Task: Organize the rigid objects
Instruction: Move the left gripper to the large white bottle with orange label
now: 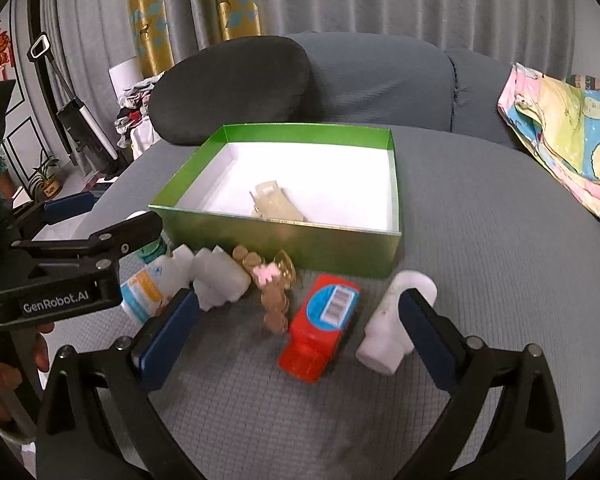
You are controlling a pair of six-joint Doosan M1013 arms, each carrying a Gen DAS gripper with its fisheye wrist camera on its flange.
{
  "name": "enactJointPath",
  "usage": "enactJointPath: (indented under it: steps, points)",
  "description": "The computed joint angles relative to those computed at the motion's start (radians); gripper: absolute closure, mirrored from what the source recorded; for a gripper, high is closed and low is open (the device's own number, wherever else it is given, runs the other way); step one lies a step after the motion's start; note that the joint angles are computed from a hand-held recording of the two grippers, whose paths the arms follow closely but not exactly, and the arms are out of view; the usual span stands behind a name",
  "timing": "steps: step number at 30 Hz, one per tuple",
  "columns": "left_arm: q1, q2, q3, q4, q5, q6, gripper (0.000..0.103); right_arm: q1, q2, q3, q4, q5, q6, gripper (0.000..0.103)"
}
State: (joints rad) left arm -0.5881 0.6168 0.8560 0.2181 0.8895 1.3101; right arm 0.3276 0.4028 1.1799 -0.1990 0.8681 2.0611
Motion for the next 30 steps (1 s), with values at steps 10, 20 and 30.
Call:
enactJointPath:
  steps: [10,20,30]
  points:
    - [-0.009,-0.047,0.083,0.001,-0.021,-0.011,0.004,0.013,-0.032,0.053,0.026,-0.022,-0.008,0.003]
    - [-0.003,-0.065,0.125,-0.055,-0.017,0.015,0.004,0.026,-0.034,0.06,0.061,-0.009,-0.048,0.003]
    - [0.068,-0.098,0.219,-0.251,-0.041,0.115,0.004,0.041,-0.019,0.07,0.149,-0.004,-0.165,0.003]
